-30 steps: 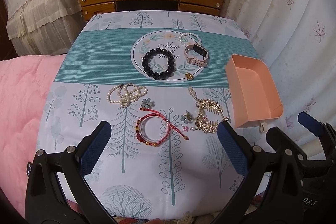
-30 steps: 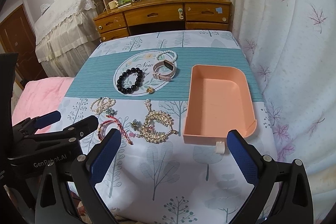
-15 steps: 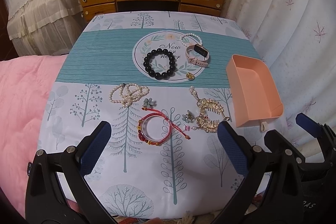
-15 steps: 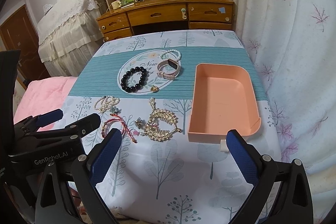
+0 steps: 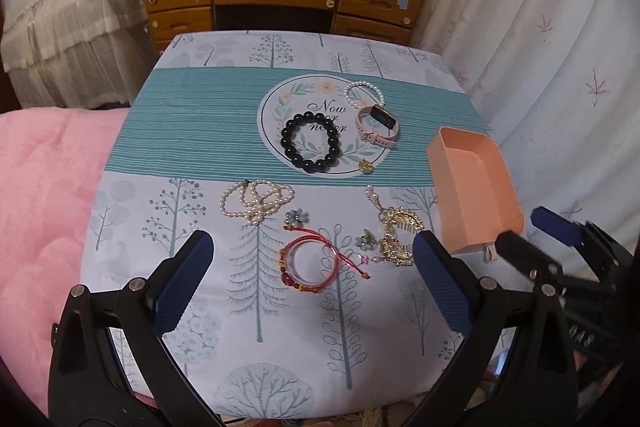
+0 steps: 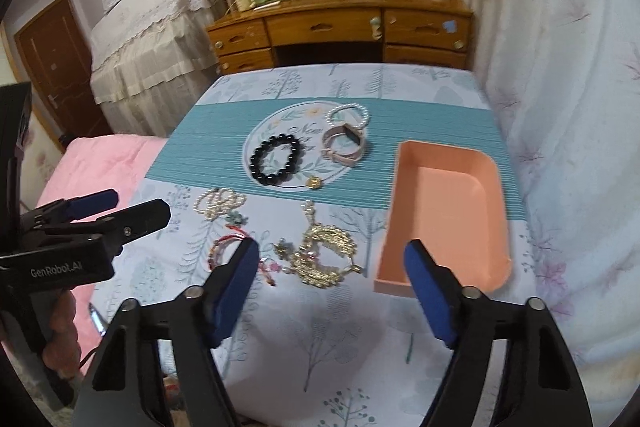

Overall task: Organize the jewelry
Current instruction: 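Grasp the flower brooch with the right tool while the left tool grasps the pearl necklace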

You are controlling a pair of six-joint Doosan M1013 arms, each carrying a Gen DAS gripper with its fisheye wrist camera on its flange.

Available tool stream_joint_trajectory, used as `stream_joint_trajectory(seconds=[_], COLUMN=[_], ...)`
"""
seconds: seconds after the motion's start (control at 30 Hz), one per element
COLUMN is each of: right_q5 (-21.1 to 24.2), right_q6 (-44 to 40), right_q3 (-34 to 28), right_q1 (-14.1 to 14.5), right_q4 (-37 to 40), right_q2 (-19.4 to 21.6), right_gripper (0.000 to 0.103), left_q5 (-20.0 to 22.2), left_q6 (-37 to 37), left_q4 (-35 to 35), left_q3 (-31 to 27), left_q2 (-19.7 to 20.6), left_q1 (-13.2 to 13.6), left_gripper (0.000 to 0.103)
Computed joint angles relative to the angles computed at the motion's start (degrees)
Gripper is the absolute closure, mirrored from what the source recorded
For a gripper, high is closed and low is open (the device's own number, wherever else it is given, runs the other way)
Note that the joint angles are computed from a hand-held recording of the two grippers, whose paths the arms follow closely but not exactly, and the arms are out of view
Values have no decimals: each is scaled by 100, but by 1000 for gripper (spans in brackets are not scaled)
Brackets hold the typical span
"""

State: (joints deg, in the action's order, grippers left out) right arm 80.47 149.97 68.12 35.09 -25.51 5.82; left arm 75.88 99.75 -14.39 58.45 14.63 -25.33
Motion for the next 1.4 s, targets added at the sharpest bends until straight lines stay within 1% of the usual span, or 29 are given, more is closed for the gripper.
stream_joint_trajectory(seconds=[0.13,0.23,0.3,0.33,0.37,0.4,0.47,0.5,0.63,0.67,0.73,0.77,0.8,0.83,0.9,0.97,1.1,1.17,1.2,1.23,1.27,1.3,1.33,1.4], right_q5=[-27,-49,-17,-44,-63,-70,-97,-109,-113,-136,-178,-166,-149,-111,-67,10,-39,-116,-133,-144,-151,-93,-25,119], right_q6=[-459,-797,-955,-1048,-1137,-1196,-1340,-1398,-1590,-1640,-1739,-1821,-1899,-1979,-2139,-2217,-2215,-2171,-2139,-2108,-2082,-2081,-2094,-2141], right_q3=[-233,-447,-585,-651,-710,-754,-860,-895,-1051,-1069,-1077,-1111,-1139,-1177,-1219,-1278,-1312,-1345,-1383,-1400,-1431,-1498,-1569,-1719], right_q1=[-249,-433,-571,-659,-740,-800,-923,-971,-1136,-1156,-1159,-1159,-1149,-1143,-1135,-1118,-1098,-1073,-1064,-1063,-1042,-1024,-1008,-946], right_q4=[339,643,875,1054,1215,1329,1600,1705,2239,2365,2553,2658,2771,2883,3127,3286,3397,3317,3307,3329,3273,3247,3205,3046], right_q2=[155,322,436,500,564,625,771,837,1135,1207,1307,1384,1464,1544,1685,1827,1983,2027,2076,2107,2144,2193,2234,2339], right_gripper=[31,33,37,37,37,37,38,39,41,41,42,44,47,49,56,59,60,62,66,68,71,77,80,82], left_q5=[290,375,407,518,568,631,800,843,1038,1106,1132,1118,1129,1112,1075,1085,1156,1190,1212,1226,1239,1239,1237,1232], left_q6=[80,76,113,93,65,49,-15,-38,71,113,132,133,143,153,154,142,143,136,131,129,128,137,157,197], left_q4=[172,320,233,264,305,330,382,402,534,558,706,735,726,706,698,697,671,632,618,608,602,583,568,547], left_q3=[-312,-503,-604,-725,-799,-875,-1034,-1076,-1152,-1160,-1123,-1108,-1086,-1045,-1005,-989,-1002,-1006,-1011,-1012,-1022,-1021,-1018,-1012], left_q2=[216,367,460,556,625,702,872,936,1166,1218,1270,1290,1305,1299,1298,1298,1309,1325,1331,1335,1343,1346,1345,1338], left_q1=[82,171,255,291,313,340,388,400,403,402,384,381,397,413,437,460,517,539,542,542,538,532,529,527], left_gripper=[4,4,10,12,19,23,26,29,30,31,35,40,43,44,44,44,44,44,44,44,44,44,44,44])
